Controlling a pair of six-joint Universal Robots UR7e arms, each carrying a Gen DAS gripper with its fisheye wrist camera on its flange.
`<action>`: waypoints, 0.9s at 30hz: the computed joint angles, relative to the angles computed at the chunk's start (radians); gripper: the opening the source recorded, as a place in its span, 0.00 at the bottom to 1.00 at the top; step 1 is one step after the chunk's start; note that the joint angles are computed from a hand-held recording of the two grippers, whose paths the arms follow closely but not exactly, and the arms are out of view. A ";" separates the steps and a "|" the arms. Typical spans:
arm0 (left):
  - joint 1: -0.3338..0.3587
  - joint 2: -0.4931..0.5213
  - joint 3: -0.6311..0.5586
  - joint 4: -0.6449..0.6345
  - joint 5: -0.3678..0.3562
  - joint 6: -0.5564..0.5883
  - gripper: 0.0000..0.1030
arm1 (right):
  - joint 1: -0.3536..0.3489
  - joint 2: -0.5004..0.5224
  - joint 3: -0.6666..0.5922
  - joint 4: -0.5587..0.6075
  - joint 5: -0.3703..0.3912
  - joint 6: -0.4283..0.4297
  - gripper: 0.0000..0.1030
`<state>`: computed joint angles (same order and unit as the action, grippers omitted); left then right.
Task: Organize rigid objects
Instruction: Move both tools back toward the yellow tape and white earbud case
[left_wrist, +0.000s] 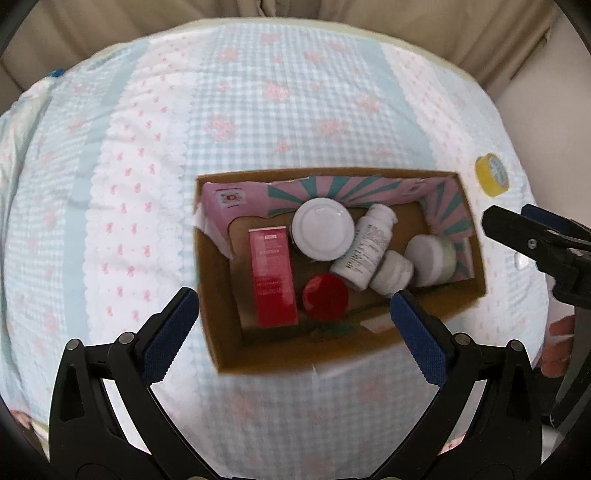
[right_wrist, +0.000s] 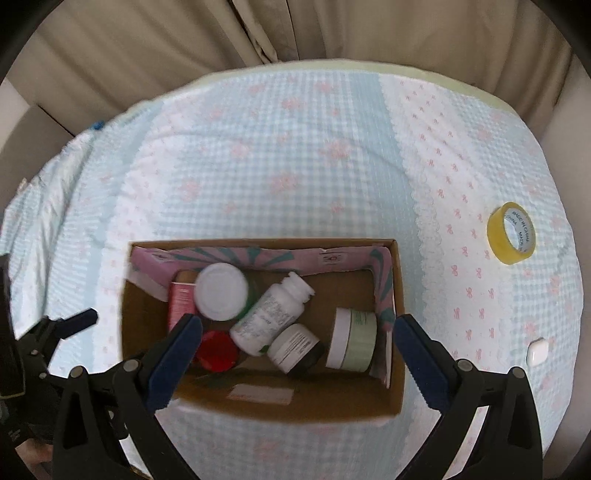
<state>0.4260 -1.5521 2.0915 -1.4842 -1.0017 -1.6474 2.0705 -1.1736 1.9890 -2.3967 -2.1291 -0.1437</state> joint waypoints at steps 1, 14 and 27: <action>-0.023 0.001 -0.019 0.036 -0.002 -0.021 1.00 | 0.009 -0.016 0.001 0.006 0.005 0.007 1.00; -0.218 0.109 -0.264 0.340 0.034 -0.136 1.00 | 0.110 -0.338 0.028 0.209 -0.029 0.107 1.00; -0.203 0.492 -0.566 0.270 0.205 -0.061 1.00 | -0.023 -0.646 0.043 0.216 -0.104 -0.107 1.00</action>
<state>0.2234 -1.0598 1.5255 -1.2138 -0.7963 -1.7084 2.0477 -1.8192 2.0323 -2.1807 -2.2333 -0.2511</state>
